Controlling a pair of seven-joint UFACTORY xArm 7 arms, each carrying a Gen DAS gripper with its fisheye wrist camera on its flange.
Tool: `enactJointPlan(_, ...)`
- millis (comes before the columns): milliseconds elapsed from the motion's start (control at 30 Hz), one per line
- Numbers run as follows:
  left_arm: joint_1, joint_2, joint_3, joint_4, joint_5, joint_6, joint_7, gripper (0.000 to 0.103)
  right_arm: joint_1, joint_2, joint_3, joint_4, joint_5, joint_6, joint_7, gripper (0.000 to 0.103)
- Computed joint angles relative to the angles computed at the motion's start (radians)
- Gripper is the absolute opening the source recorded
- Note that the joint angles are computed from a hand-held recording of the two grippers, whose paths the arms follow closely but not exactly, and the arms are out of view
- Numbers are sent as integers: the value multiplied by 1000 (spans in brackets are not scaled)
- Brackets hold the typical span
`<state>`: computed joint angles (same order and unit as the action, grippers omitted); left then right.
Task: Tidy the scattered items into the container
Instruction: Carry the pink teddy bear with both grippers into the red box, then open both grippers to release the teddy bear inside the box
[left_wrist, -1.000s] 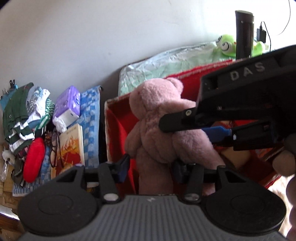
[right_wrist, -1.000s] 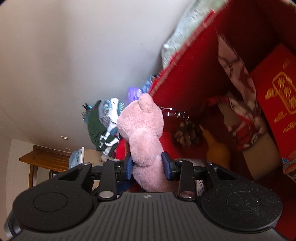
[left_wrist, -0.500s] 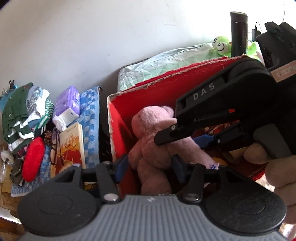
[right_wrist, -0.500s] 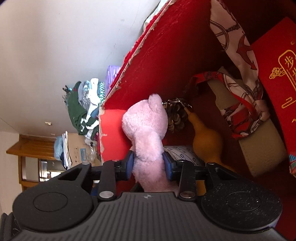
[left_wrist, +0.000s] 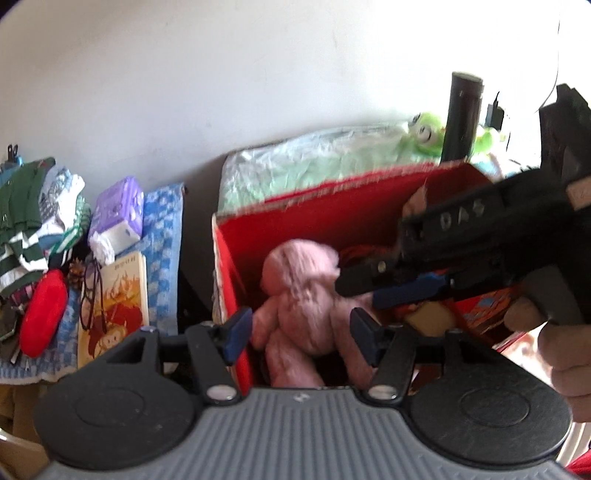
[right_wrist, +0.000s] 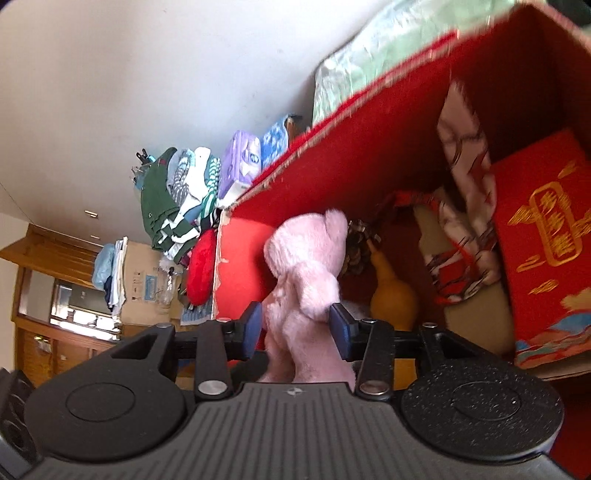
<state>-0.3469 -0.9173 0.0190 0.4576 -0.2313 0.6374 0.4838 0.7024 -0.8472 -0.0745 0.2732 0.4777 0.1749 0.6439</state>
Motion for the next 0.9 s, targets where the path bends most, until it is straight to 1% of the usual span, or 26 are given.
enactJointPlan(33, -11, 1, 8, 1, -10, -3, 3, 65, -15, 0, 12, 0, -6, 6, 8, 43)
enactJointPlan(100, -26, 28, 13, 10, -25, -6, 8, 66, -21, 14, 17, 5, -10, 13, 15, 29)
enactJointPlan(167, -32, 54, 3, 13, -30, -11, 4, 66, -25, 37, 19, 14, -10, 30, 21, 25)
enactJointPlan(233, -33, 75, -4, 13, -33, -6, -2, 65, -34, 41, 27, 10, -6, 38, 31, 18)
enactJointPlan(300, -29, 91, -5, 13, -32, -11, -3, 65, -13, 49, 8, 7, 12, 27, 23, 12)
enactJointPlan(400, -18, 98, -5, 9, -29, -1, -9, 65, 37, 57, -38, -4, 44, -12, -6, 12)
enactJointPlan(467, -5, 106, -13, 7, -19, -7, -15, 65, 60, 85, -53, 10, 45, -28, -31, 12)
enactJointPlan(567, 6, 131, -16, 12, -14, -16, -29, 65, 24, 94, -26, 20, 8, -9, -59, 13)
enactJointPlan(633, 5, 144, -18, 13, -16, -20, -36, 65, 13, 107, -20, 29, -1, -1, -75, 14)
enactJointPlan(800, 11, 165, -60, 6, 17, -63, -69, 75, 27, 105, -51, 27, 13, 2, -132, 16)
enactJointPlan(833, 11, 168, -69, 3, 26, -72, -76, 77, 24, 103, -52, 28, 12, 11, -143, 16)
enactJointPlan(900, 10, 175, -82, -1, 43, -89, -91, 80, -8, 98, -30, 37, -6, 46, -159, 21)
